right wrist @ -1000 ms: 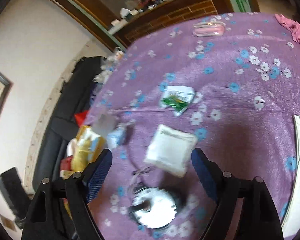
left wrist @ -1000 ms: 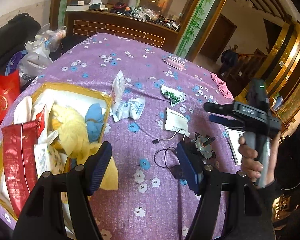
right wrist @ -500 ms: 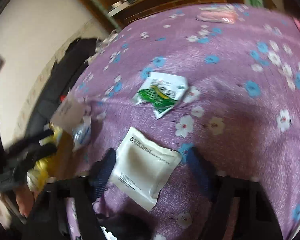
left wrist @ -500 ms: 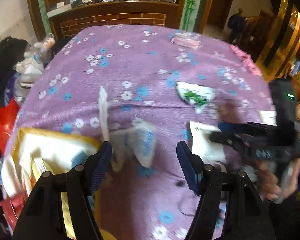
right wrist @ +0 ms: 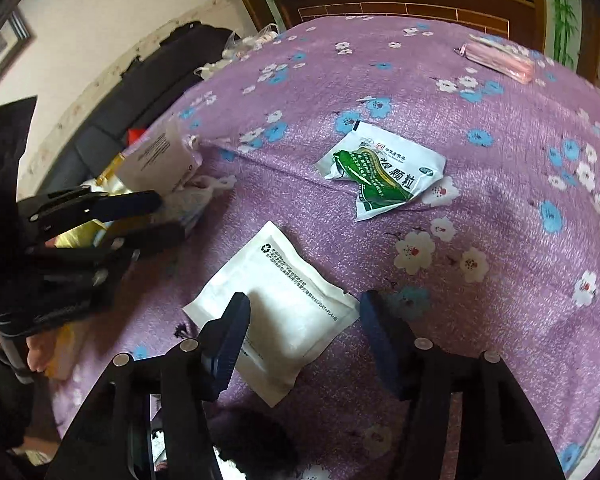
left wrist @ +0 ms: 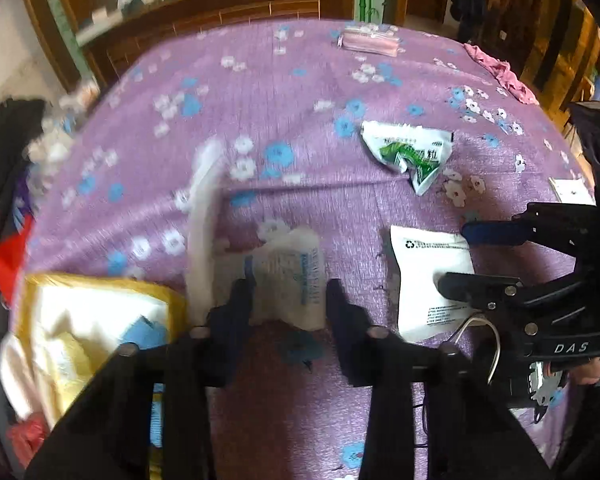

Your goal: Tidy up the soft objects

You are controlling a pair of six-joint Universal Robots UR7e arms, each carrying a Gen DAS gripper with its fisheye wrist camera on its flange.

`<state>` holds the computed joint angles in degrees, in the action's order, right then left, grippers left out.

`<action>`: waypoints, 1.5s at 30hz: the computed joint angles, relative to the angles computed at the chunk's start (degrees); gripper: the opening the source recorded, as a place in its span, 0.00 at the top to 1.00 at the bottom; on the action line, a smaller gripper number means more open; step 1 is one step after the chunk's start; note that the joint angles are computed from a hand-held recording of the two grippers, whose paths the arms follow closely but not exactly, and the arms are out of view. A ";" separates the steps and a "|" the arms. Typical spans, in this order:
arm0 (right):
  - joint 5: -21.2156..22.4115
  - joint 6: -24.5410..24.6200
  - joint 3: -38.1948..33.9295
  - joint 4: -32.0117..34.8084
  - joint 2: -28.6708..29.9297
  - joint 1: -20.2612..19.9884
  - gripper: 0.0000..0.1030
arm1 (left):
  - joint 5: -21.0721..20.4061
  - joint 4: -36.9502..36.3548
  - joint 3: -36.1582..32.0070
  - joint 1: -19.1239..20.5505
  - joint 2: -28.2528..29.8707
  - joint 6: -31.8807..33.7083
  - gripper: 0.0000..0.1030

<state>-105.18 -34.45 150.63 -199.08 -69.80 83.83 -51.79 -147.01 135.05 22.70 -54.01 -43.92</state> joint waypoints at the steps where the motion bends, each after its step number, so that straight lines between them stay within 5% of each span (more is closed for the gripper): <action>1: -0.82 0.23 -0.26 -0.63 0.77 0.53 0.49 | 0.04 0.70 -0.13 0.17 0.24 -0.83 0.93; 5: -2.35 1.39 -0.63 -1.77 1.89 1.74 0.60 | -0.88 -1.77 1.51 -2.30 -1.11 -2.51 0.96; 9: 3.50 3.81 -0.37 5.44 -3.75 -1.87 0.79 | -4.67 -12.73 5.25 -5.46 -3.53 -2.70 0.97; 11: 5.90 5.66 -0.21 7.96 -6.20 -4.20 0.78 | -5.80 -14.27 5.29 -5.56 -2.78 -2.13 0.97; 16: 13.24 9.78 -0.02 16.59 -11.95 -10.14 0.51 | -10.31 -17.23 4.96 -1.68 -0.07 -2.51 0.97; 20: 17.03 11.92 -0.96 22.25 -13.38 -12.26 0.51 | -12.30 -22.87 6.46 -0.42 0.41 -2.90 0.97; 22: 18.73 12.07 -1.45 22.77 -12.86 -13.07 0.68 | -12.37 -23.85 6.58 -0.19 0.69 -3.07 0.97; 24: 19.98 11.64 -2.10 24.15 -11.56 -13.47 0.75 | -12.19 -24.28 6.86 -0.30 0.59 -3.32 0.97; 28: 18.35 11.24 -2.06 20.51 -9.05 -12.27 0.87 | -11.88 -25.13 7.73 -0.56 -0.08 -3.65 0.97; 36: 23.83 8.18 2.89 16.02 -16.99 -13.22 0.92 | -10.15 -26.68 11.89 -4.28 -4.20 -8.86 0.98; 41: 24.62 8.45 6.18 9.29 -17.75 -13.24 0.92 | -8.90 -26.06 15.41 -9.68 -9.24 -13.87 0.98; 45: 28.04 8.75 9.50 4.80 -18.58 -12.08 0.92 | -6.87 -20.74 18.77 -15.75 -19.79 -19.03 0.98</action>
<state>-77.14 -25.70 160.14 -194.28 -88.38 71.74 -58.66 -167.75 153.82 6.95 -73.81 -62.95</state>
